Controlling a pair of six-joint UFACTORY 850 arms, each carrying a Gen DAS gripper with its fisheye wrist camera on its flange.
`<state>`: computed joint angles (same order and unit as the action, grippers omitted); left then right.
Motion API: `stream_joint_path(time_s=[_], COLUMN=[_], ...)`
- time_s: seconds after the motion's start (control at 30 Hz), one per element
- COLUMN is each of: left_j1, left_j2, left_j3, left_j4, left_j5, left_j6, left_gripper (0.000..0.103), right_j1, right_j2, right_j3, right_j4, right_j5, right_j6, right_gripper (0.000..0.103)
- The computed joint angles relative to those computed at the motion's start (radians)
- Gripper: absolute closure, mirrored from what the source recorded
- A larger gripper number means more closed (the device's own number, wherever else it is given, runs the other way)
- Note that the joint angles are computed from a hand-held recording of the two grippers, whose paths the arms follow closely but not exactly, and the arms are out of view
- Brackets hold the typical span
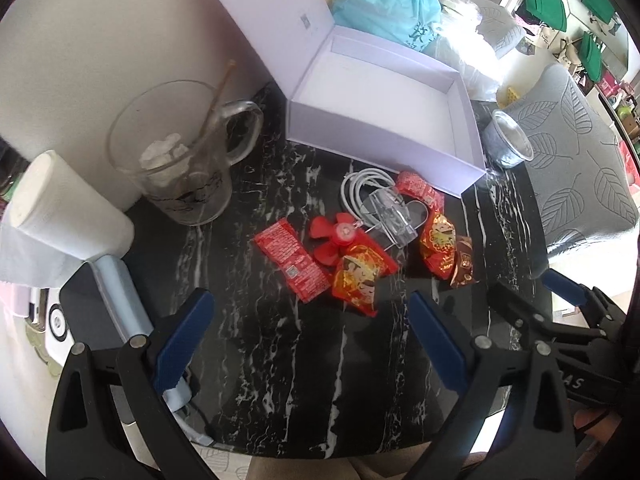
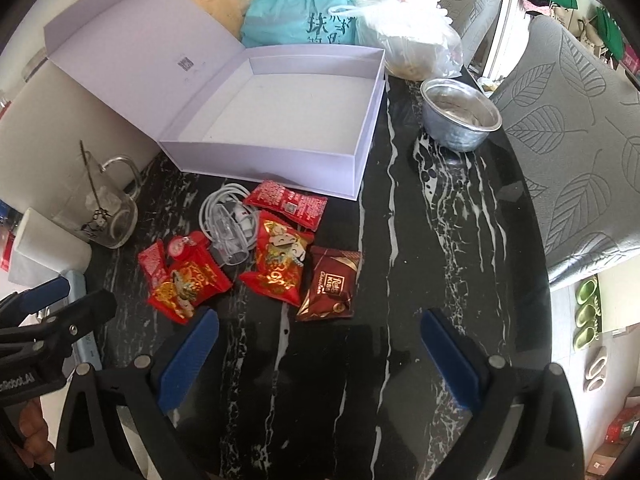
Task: Organize objects
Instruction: 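Move both grippers toward the pile of red snack packets, then grasp the brown chocolate packet with the right gripper while the left grasps the red-gold candy bag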
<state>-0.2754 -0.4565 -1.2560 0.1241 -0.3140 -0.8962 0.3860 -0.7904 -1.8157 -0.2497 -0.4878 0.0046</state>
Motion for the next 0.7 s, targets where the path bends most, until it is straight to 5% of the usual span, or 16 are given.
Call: stream_joint_path(time_s=[0.27,0.7], left_j1=[-0.001,-0.004], left_j2=[-0.068,-0.181], left_j3=[-0.051,-0.172], left_j4=[-0.163,-0.179], left_j5=[0.040,0.011], left_j6=[0.241,0.394], left_gripper=[0.005,0.017], right_j1=[-0.008,-0.032], right_j2=[-0.074,-0.197], right_j3=[-0.069,-0.238], right_j4=[-0.019,0.068], right_j5=[0.006,-0.088], right_j6=[-0.006,-0.085], right_gripper=[0.014,0.037])
